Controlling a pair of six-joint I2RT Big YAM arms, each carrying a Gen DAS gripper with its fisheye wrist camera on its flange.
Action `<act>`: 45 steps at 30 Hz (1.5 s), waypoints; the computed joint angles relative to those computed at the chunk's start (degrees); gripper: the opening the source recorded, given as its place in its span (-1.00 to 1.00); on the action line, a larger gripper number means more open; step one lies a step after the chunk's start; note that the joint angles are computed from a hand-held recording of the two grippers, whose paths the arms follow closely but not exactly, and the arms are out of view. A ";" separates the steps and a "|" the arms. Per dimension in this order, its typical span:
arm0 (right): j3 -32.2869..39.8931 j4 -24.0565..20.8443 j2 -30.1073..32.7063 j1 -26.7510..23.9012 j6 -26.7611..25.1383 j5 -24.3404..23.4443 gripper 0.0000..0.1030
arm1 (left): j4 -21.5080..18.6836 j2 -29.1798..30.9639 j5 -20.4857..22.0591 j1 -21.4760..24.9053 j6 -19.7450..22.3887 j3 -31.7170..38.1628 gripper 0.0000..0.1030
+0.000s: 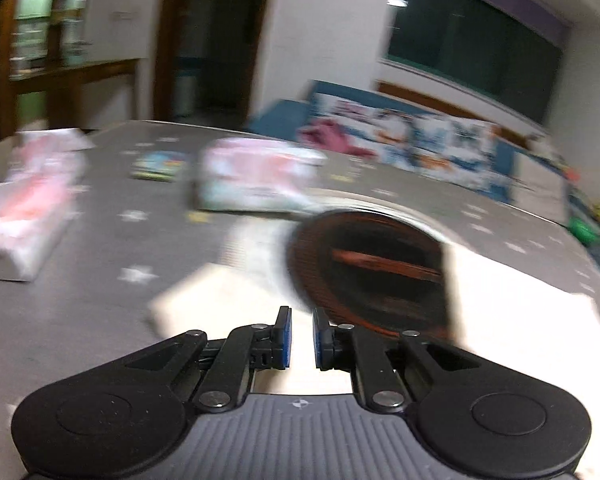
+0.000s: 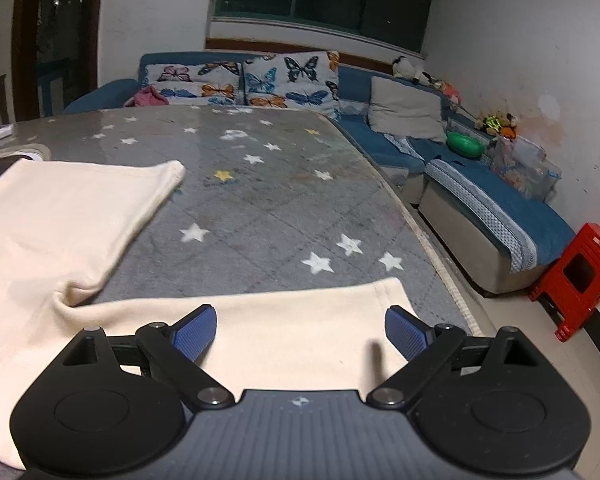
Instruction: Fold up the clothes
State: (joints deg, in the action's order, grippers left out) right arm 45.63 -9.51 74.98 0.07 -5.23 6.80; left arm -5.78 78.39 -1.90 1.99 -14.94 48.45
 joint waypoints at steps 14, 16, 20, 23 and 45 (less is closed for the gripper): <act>2.12 0.70 1.14 6.91 -2.44 -8.43 0.81 | -0.96 8.86 7.84 -9.05 1.95 5.76 -0.77; 2.65 0.08 2.32 7.64 -3.46 -7.03 0.80 | 0.02 9.09 7.62 -8.94 2.97 5.38 -0.77; 2.54 -0.99 2.55 7.28 -4.05 -6.85 0.80 | -1.39 6.89 8.51 -8.75 4.07 4.26 -0.77; 1.75 -1.72 0.60 6.70 -5.07 -8.27 0.78 | -2.63 3.67 11.89 -8.89 5.62 2.31 -0.66; 1.19 -19.74 -8.09 13.12 -19.12 -29.77 -0.03 | -3.09 -7.91 14.05 -15.28 20.26 -8.37 -0.87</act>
